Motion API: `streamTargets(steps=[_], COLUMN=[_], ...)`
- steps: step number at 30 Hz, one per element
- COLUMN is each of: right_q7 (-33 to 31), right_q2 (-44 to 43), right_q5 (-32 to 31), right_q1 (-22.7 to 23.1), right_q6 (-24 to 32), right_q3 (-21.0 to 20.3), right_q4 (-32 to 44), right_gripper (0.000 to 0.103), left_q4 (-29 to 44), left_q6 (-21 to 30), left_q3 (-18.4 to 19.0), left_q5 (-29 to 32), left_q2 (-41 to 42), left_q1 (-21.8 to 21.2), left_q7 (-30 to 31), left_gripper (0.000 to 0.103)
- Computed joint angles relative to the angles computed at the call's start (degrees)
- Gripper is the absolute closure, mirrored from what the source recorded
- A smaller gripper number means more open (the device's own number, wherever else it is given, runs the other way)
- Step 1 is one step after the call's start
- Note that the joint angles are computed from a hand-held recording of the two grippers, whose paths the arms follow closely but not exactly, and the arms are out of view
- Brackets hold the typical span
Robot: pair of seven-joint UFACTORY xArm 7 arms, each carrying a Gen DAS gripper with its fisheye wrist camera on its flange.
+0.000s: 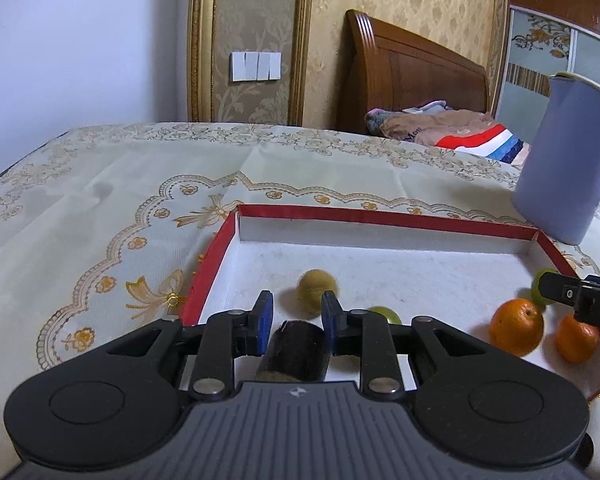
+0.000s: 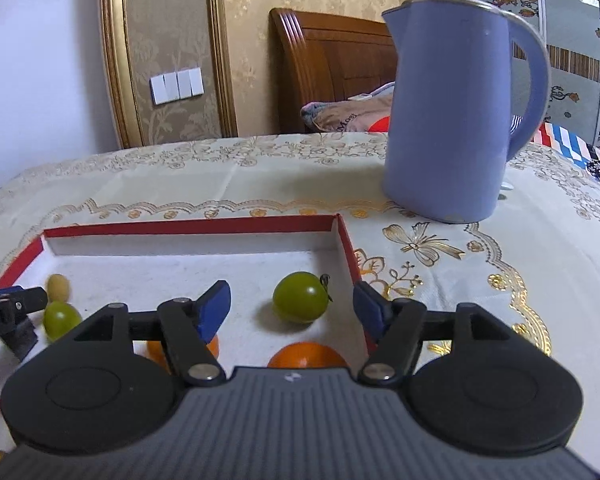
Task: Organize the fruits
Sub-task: 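Open both grippers to drop the two fruits into the box, then withdraw both tools from the box toward the remaining loose fruits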
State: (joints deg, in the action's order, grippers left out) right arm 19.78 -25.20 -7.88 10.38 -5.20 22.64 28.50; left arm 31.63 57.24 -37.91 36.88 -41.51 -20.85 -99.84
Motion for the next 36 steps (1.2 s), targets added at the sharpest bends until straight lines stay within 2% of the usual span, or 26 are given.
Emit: streamTargets(steps=[2, 6, 13, 17, 18, 21, 24, 26, 31, 34, 36], right_q7=[0.33, 0.56, -1.6, -2.8, -2.99, -2.56, -3.09, -3.19, -2.96, -2.8, -3.0], right_q2=[-1.79, -6.12, -14.13, -18.49, -19.06, -19.09, -18.87, -18.97, -19.84, -19.92, -19.46], right_q5=[0.36, 0.9, 1.88, 2.2, 2.36, 3.16, 3.34, 3.6, 4.0, 4.16, 4.12], right_q1=[0.64, 1.29, 11.25, 14.38, 15.17, 14.35, 16.16, 16.32, 15.68, 15.48, 15.98], right_q6=[-0.75, -2.76, -3.77, -4.55, -4.6, -4.75, -3.99, -3.72, -3.76, -3.93, -3.57], right_q3=[-0.47, -0.65, -8.73, -11.32, -12.15, -11.52, -13.6, -13.58, -12.66, -12.62, -13.17], right_q4=[-1.56, -5.18, -13.01, -16.52, -16.94, -16.91, -16.85, -16.89, -17.43, -17.51, -17.27], right_gripper=[0.027, 0.026, 0.026, 0.026, 0.02, 0.017, 0.017, 0.017, 0.017, 0.017, 0.017], left_q4=[-0.26, -0.54, -0.85, -2.67, -3.08, -3.71, -3.85, -3.95, -1.83, -2.01, -1.22], left_q6=[0.27, 1.38, 5.02, 5.81, 5.65, 5.89, 6.48, 6.75, 10.28, 10.23, 11.06], left_q3=[-0.45, -1.98, -5.69, -6.34, -6.43, -6.97, -7.36, -7.88, -11.56, -14.2, -14.34], left_q5=[-0.3, -1.11, -2.03, -4.74, -5.32, -7.13, -8.52, -9.01, -9.16, -8.8, -9.54], left_q2=[-0.74, -2.04, -5.3, -9.28, -10.15, -11.77, -12.3, -12.49, -11.24, -12.31, -10.58], left_q1=[-0.56, -1.75, -4.84, -8.08, -8.62, -9.8, -10.49, -11.04, -10.55, -12.04, -12.02], left_q7=[-0.68, -1.53, -2.97, -4.57, -4.96, -5.13, -4.53, -3.9, -3.22, -4.74, -3.65], left_gripper=[0.078, 0.074, 0.074, 0.074, 0.074, 0.074, 0.074, 0.074, 0.074, 0.074, 0.073])
